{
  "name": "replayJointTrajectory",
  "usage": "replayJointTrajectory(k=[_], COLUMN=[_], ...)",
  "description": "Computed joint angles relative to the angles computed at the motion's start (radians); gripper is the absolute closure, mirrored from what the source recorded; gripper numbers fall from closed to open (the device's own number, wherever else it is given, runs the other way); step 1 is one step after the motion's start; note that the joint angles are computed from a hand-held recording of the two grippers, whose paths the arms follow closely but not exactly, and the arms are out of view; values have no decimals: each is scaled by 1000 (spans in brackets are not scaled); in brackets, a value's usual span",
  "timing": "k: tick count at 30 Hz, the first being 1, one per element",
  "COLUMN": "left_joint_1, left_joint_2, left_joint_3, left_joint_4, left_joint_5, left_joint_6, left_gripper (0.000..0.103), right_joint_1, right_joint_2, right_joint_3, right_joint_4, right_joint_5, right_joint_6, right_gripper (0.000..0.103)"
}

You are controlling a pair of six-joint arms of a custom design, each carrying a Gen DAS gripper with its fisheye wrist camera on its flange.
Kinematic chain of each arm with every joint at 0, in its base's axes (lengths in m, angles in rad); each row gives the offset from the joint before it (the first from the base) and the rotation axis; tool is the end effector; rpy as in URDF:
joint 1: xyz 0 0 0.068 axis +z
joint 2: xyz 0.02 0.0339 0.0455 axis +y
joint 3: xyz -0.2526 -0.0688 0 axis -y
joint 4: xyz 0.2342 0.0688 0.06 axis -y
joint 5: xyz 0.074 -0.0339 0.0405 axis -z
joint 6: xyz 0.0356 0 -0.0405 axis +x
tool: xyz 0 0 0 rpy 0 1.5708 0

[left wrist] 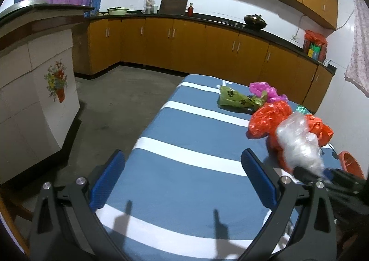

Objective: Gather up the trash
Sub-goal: 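Carry the white bag toward the basket while the left grasps a red bag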

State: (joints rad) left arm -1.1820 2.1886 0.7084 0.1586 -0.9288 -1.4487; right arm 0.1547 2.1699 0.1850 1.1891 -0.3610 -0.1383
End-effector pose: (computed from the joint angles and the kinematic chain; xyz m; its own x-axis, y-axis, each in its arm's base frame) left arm 0.1290 -0.2398 -0.0008 -0.5204 -0.2975 -0.8004 -0.3063 0.9400 -0.1503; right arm 0.1939 0.0430 0.0069 -0.6456 -0.2312 -0.7278 -0.4820 0.8627 0.1535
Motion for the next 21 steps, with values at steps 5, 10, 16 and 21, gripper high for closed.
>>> replayJointTrajectory(k=[5,10,16,21], left_joint_1=[28,71,124,162], left_joint_2=[30,100,246,383], left_joint_3=[65,221,540,807], left_joint_4=[63,131,56,-131], left_joint_5=[28,99,190,236], left_joint_6=[118,317,511,534], left_gripper=[4,4,4,4], right_joint_1=[-257,-478,-697,-781], right_joint_2=[-104,-145,-130,-102], right_joint_3=[-88,-74,29,83], right_joint_4=[12,-47,-174,-215], right_joint_5=[-152,-183,-216,-230], right_joint_6=[-61,-150,-205,-241], right_gripper=[63,63,63,63])
